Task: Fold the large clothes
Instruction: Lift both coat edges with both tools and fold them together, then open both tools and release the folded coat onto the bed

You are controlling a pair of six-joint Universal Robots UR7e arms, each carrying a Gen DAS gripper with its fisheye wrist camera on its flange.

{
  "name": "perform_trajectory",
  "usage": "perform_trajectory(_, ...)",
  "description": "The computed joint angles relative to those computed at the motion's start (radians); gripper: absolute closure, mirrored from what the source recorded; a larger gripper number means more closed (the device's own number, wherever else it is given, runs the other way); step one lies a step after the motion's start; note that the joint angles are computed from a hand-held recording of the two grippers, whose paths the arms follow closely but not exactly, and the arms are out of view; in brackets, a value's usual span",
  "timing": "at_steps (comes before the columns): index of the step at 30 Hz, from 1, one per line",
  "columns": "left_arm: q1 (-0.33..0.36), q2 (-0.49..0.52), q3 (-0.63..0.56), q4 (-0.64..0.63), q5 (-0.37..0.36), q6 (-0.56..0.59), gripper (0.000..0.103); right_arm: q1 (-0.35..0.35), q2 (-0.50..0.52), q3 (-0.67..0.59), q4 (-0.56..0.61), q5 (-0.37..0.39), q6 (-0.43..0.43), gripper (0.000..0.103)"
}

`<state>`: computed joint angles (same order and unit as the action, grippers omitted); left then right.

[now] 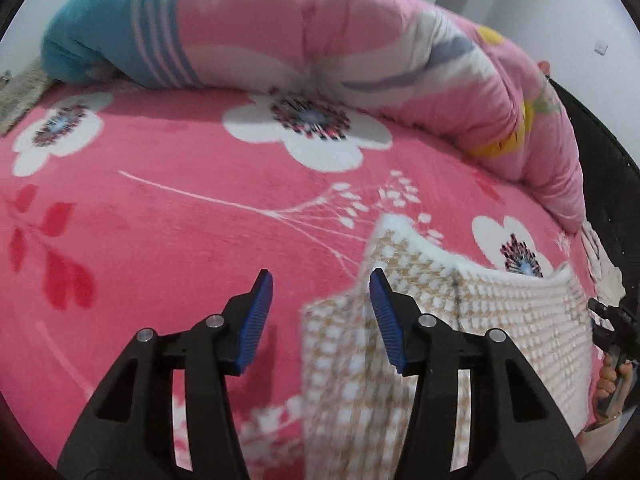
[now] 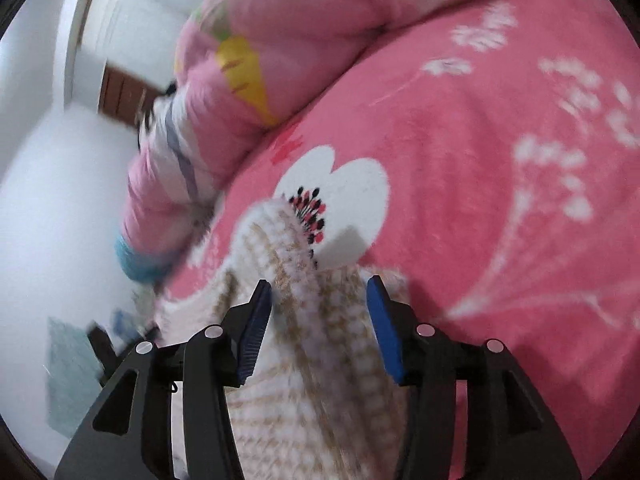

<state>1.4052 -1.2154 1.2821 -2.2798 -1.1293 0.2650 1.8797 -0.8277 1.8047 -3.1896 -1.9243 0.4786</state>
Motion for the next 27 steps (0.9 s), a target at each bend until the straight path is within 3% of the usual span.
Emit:
perform_trajectory(5, -0.029, -0.132, 0.109, -0.008, -0.030, 0.017, 0.051, 0.075, -0.058, 0.055, 0.045, -0.161, 0.074, 0.050)
perform_trajectory(8, -0.058, -0.230, 0.207, -0.010, -0.049, 0.046, 0.041, 0.174, -0.063, 0.060, 0.120, -0.296, 0.072, 0.046)
perform_trajectory(10, -0.090, -0.317, 0.298, 0.001, -0.060, 0.075, 0.030, 0.255, -0.049, 0.069, 0.133, -0.365, 0.057, 0.031)
perform_trajectory(14, -0.177, -0.489, 0.490, -0.014, -0.030, 0.111, 0.013, 0.398, 0.006, 0.068, 0.167, -0.461, 0.054, 0.016)
perform_trajectory(17, -0.251, -0.605, 0.628, -0.053, 0.027, 0.129, 0.008, 0.489, 0.057, 0.052, 0.235, -0.536, 0.092, 0.012)
perform_trajectory(22, -0.361, -0.737, 0.768, -0.035, 0.118, 0.067, 0.008, 0.595, 0.136, 0.000, 0.411, -0.667, 0.231, 0.007)
perform_trajectory(24, -0.414, -0.767, 0.816, -0.050, 0.218, 0.038, 0.008, 0.628, 0.156, -0.037, 0.548, -0.737, 0.323, 0.007)
perform_trajectory(27, -0.496, -0.804, 0.897, -0.099, 0.393, 0.039, 0.008, 0.660, 0.183, -0.071, 0.636, -0.818, 0.370, 0.007)
